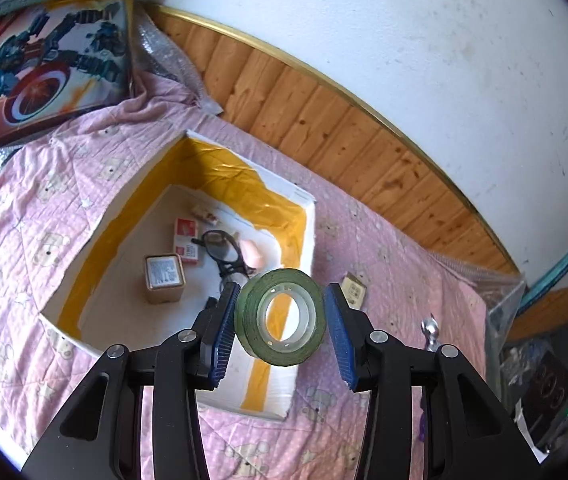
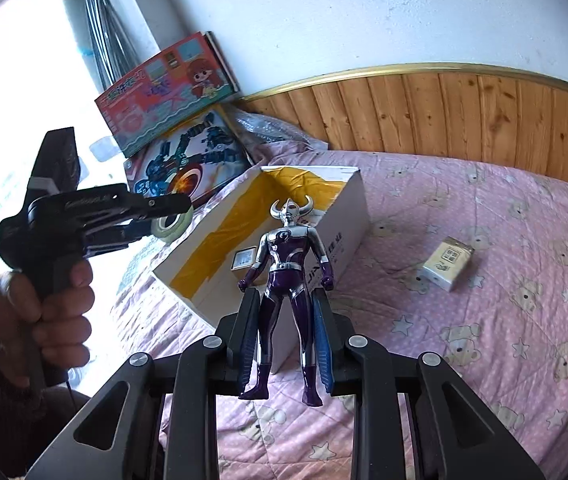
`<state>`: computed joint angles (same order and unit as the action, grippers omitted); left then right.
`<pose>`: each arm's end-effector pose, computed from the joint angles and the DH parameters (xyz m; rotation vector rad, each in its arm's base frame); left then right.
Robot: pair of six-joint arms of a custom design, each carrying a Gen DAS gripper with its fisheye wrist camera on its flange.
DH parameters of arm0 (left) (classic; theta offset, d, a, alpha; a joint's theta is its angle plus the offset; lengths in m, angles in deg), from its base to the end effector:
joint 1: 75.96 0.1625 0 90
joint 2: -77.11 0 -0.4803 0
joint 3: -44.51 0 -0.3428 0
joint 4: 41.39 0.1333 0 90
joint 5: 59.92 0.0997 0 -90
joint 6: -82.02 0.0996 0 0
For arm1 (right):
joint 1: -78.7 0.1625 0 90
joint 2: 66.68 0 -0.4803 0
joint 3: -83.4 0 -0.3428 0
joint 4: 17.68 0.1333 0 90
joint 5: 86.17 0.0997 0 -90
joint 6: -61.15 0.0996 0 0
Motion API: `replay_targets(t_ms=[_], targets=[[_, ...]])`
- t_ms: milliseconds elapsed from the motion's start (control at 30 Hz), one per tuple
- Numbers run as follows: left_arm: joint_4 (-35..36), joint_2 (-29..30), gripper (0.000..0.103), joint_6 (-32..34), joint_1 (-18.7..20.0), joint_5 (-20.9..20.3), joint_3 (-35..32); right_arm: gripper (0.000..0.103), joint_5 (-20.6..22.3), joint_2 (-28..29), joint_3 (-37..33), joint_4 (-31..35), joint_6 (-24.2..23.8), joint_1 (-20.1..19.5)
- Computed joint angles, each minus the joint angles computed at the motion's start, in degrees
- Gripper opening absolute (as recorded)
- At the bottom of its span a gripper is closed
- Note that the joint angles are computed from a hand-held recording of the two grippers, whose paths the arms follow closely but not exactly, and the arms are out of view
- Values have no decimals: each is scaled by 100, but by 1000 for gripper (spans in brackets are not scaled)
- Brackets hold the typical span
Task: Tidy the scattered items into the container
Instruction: 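Carry the tape roll with the left tool while the right tool carries the figure over the box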
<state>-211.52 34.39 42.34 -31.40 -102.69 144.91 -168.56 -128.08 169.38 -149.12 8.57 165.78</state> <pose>-0.3212 -0.6060 0.1742 -0.0930 2.5632 -1.1291 0.1124 -0.6723 0.3760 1.3214 -2.7836 0.4995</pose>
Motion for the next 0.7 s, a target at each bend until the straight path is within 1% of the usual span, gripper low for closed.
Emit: replay_targets(t_ms=[133, 267, 433, 533, 700], targets=[[202, -6, 45, -14, 108, 77, -45, 27, -3, 10, 31, 4, -78, 21], [493, -23, 45, -76, 262, 48, -115, 27, -19, 52, 49, -2, -99, 40], [461, -93, 45, -48, 349, 68, -52, 27, -64, 123, 75, -37, -74, 74], [545, -134, 45, -96, 388, 159, -37, 27, -102, 172, 101, -59, -38, 120], [882, -152, 45, -175, 458, 345, -100, 27, -159, 216, 198, -105, -51, 238]])
